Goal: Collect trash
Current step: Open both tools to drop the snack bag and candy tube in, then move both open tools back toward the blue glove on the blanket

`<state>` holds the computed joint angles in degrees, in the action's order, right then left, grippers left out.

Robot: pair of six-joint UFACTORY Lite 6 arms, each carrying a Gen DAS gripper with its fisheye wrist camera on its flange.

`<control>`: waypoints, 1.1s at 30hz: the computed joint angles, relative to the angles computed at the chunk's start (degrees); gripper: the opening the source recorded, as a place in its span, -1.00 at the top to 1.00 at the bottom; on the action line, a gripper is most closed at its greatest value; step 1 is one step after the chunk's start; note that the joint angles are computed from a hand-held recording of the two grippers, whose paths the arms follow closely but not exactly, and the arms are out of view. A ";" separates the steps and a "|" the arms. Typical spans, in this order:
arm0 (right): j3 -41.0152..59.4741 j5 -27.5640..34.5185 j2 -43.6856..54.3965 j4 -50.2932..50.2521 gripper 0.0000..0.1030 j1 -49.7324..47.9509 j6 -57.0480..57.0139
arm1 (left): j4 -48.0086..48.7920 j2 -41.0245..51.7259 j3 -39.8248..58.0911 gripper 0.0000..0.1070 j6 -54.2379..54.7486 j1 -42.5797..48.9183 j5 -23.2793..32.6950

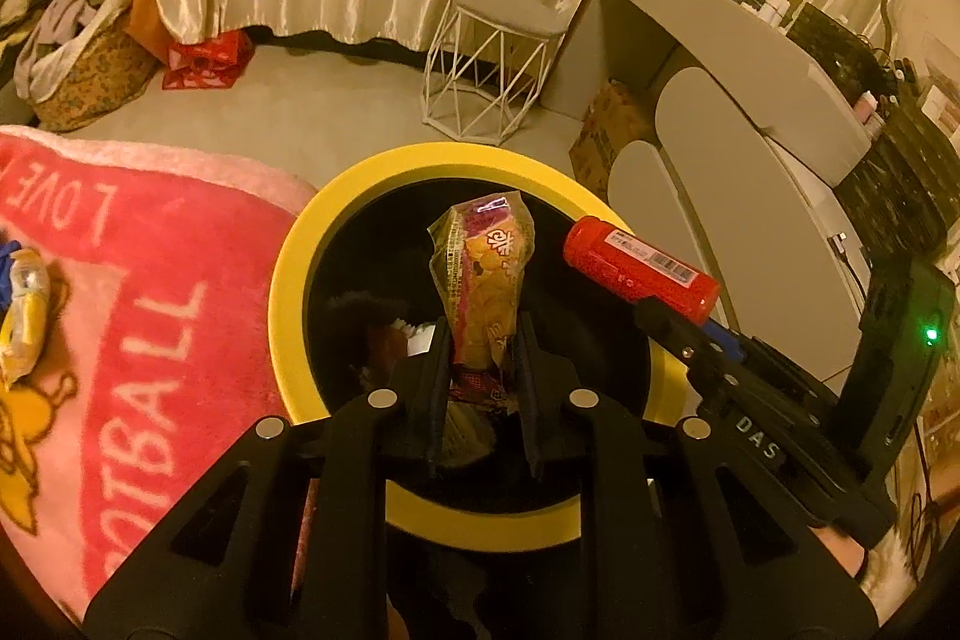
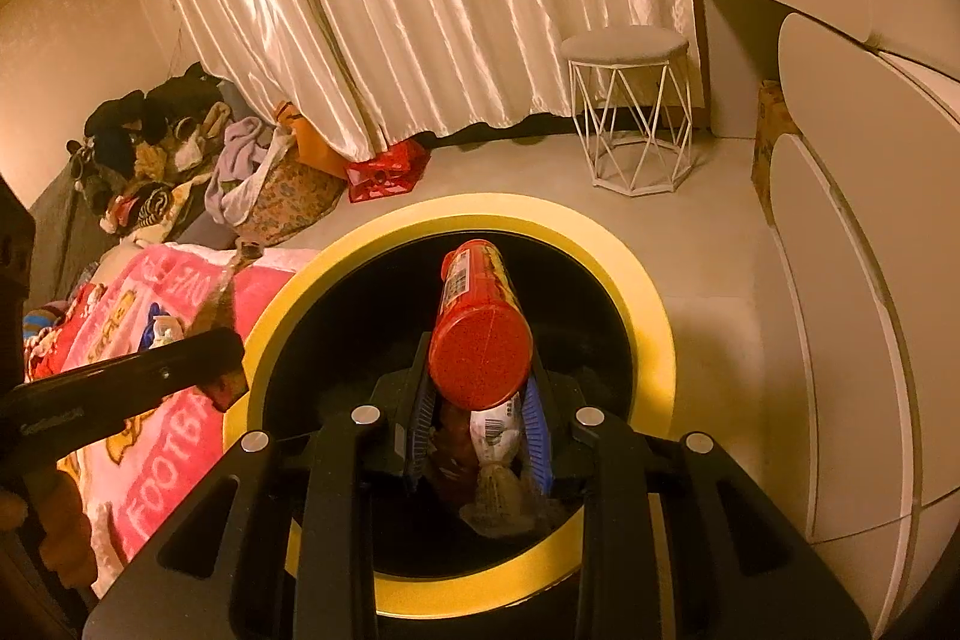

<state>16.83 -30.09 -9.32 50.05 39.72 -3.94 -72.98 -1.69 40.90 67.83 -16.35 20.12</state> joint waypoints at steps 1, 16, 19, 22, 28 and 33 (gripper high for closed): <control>0.02 0.09 0.18 -0.38 0.49 -0.21 0.30 | -0.39 0.65 0.32 0.74 0.41 0.11 0.14; -0.50 -1.53 -2.20 9.26 -0.22 2.33 -6.74 | -2.99 -0.66 0.06 -0.72 1.17 1.41 -0.27; -0.28 -2.20 -2.88 12.38 -0.28 3.74 -9.48 | -0.69 -3.97 -1.52 -0.72 -0.79 1.53 -1.90; 0.59 -3.00 -3.28 15.08 -0.35 5.16 -12.02 | 1.68 -8.06 -3.50 -0.72 -2.79 2.45 -3.13; 2.76 -5.27 -3.71 21.12 -0.43 9.21 -17.71 | 6.29 -13.34 -5.43 -0.72 -6.07 6.65 -2.86; 5.00 -6.28 -2.99 23.70 -0.47 11.50 -20.75 | 7.94 -16.94 -6.58 -0.72 -6.75 10.67 -0.42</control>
<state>21.83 -36.37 -12.31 73.75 51.23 -24.69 -65.04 -18.63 34.32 61.08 -5.68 19.71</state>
